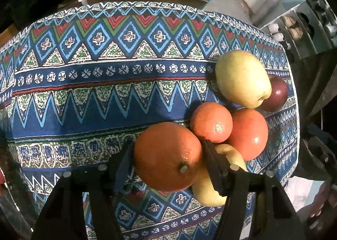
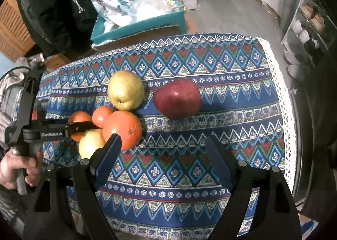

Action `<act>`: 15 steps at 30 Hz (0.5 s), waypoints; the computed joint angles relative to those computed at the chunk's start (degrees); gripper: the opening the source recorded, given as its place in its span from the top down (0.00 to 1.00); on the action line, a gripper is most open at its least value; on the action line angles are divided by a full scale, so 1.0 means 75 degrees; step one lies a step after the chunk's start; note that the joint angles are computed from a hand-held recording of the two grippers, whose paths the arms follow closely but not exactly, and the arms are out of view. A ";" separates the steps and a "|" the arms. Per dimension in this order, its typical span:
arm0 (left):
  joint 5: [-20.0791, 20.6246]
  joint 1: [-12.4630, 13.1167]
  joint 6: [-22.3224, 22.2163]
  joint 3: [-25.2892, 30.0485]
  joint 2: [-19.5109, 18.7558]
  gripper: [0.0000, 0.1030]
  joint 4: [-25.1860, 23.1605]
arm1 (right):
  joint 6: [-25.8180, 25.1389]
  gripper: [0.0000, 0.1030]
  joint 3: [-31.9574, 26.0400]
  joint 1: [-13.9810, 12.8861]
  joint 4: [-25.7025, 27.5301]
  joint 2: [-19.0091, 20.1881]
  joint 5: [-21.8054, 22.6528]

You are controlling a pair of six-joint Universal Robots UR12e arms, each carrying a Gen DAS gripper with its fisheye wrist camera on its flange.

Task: Organize fruits
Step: 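Grasp a large orange with the left gripper while the right gripper grasps a dark red apple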

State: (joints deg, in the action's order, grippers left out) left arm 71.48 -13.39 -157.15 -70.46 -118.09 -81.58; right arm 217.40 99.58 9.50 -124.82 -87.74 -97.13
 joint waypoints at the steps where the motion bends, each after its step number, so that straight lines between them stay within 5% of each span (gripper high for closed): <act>1: 0.0016 -0.0003 0.0044 -0.0028 0.0017 0.36 0.0048 | -0.0007 0.20 -0.0005 -0.0012 0.0002 0.0015 0.0008; 15: 0.0291 0.0030 0.0142 0.0060 0.0027 0.37 0.0646 | -0.0499 0.20 0.0033 -0.0429 -0.0320 0.0389 0.0319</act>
